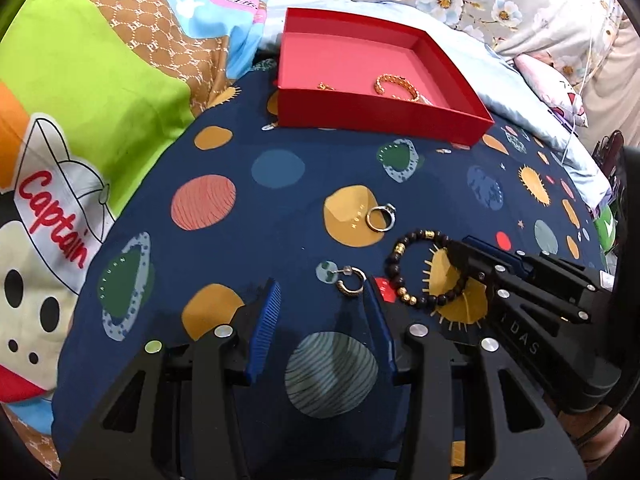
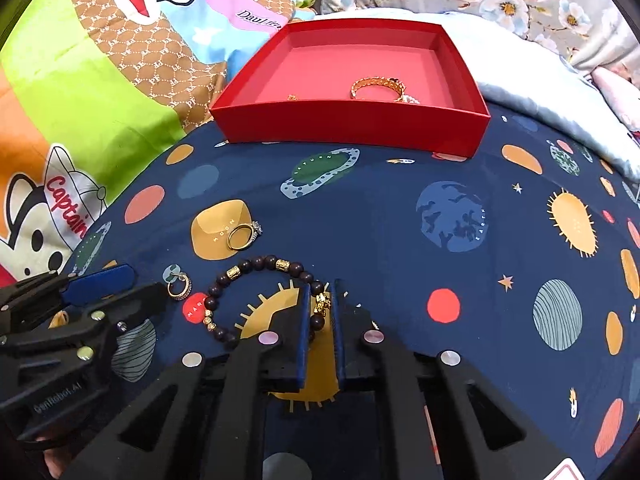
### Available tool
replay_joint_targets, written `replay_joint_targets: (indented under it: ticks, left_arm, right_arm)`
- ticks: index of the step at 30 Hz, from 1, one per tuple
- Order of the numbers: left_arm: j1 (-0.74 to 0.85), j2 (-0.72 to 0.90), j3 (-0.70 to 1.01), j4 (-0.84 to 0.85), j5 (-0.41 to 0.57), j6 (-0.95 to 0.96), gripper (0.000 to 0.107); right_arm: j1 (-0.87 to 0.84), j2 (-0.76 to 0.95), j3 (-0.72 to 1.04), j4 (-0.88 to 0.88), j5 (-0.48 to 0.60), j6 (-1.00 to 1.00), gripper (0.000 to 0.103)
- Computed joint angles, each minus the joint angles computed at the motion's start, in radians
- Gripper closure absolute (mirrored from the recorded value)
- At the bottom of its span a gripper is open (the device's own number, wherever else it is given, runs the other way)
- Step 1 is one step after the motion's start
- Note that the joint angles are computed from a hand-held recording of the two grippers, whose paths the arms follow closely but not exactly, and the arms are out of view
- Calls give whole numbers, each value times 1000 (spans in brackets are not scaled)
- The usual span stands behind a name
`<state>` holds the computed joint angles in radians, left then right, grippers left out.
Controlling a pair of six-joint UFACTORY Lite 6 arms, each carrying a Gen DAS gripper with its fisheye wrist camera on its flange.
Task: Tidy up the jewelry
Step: 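Grasp the dark bead bracelet with the right gripper while the left gripper grasps a silver ring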
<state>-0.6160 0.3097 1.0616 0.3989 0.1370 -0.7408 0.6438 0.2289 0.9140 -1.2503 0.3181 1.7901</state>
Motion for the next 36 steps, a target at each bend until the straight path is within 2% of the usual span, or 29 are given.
replay_joint_targets:
  ticks: [3, 7, 13, 20, 23, 26, 28, 32, 36]
  left_arm:
    - [-6, 6, 3, -47, -8, 38, 66]
    - [-27, 32, 26, 21, -1, -31, 66]
    - [-35, 62, 71, -30, 5, 12, 66]
    - [-44, 185, 243, -65, 39, 71, 66]
    - [-40, 256, 331, -206, 60, 210, 67]
    - [-47, 293, 383, -152, 79, 163, 67]
    - [-48, 308, 403, -145, 86, 158, 70]
    - [-50, 323, 422, -96, 92, 112, 85]
    - [-46, 323, 419, -99, 84, 127, 87]
  right_arm:
    - [-13, -36, -31, -27, -14, 50, 96]
    - [-45, -117, -92, -52, -34, 104, 96]
    - [-96, -250, -174, -33, -24, 103, 96]
    - [-160, -354, -259, 31, -69, 59, 96]
    - [-172, -359, -268, 50, -82, 37, 96]
    - [-173, -357, -267, 54, -87, 30, 96]
    - [-175, -351, -262, 47, -93, 35, 96]
    - [-175, -336, -254, 13, -104, 68, 96]
    - [-176, -327, -246, 11, -111, 66, 96]
